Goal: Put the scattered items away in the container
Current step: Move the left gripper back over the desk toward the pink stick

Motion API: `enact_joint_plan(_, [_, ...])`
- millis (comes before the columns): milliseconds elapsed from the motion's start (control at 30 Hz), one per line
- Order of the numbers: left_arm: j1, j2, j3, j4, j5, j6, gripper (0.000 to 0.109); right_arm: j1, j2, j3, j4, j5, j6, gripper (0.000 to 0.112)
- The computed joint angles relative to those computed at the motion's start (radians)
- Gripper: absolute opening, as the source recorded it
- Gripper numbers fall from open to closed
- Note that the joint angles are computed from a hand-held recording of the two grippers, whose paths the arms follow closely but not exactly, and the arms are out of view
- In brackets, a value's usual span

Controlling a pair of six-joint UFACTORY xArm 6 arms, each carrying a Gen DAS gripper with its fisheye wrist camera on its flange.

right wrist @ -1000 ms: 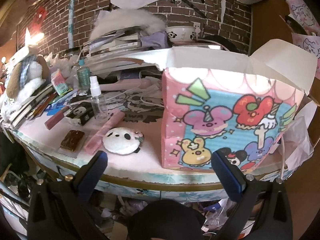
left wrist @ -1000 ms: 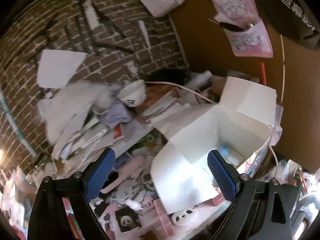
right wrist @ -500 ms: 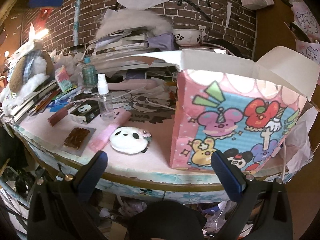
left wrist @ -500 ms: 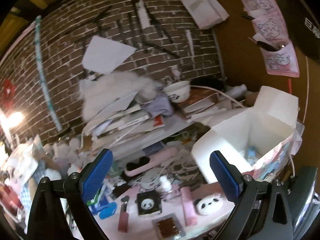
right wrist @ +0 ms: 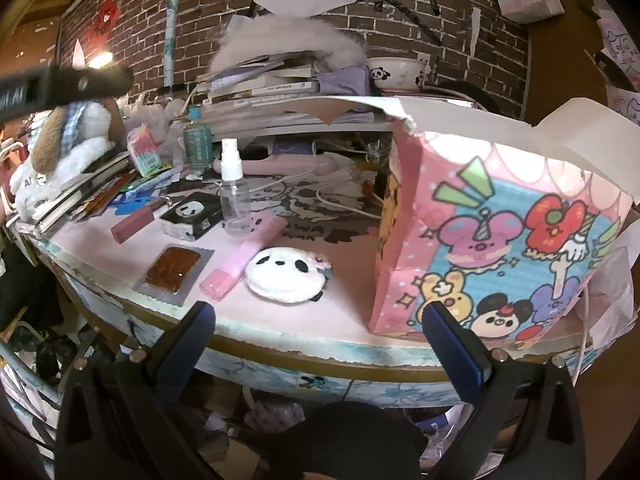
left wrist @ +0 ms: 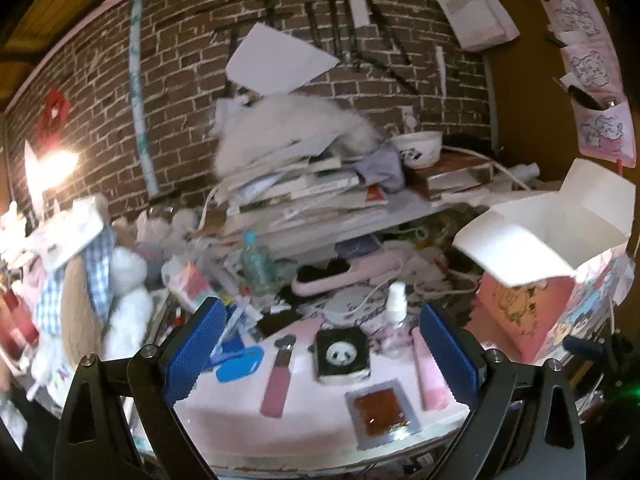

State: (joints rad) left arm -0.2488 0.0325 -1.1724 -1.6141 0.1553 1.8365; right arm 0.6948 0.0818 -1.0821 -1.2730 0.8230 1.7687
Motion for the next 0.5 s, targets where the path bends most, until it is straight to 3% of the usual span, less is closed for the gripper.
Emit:
enact_joint_plan(267, [0.034,0.085,-0.035,-0.164,0.012,0.163,0.097,0.004,0.015,-0.012,0.009,0.0,-0.018,0.103])
enact_joint_plan(500, [0.072,0.184,-0.087,-0.201,0.052,0.194,0.097,0.002,0.022,-0.016,0.014,-0.005,-0.026,0.103])
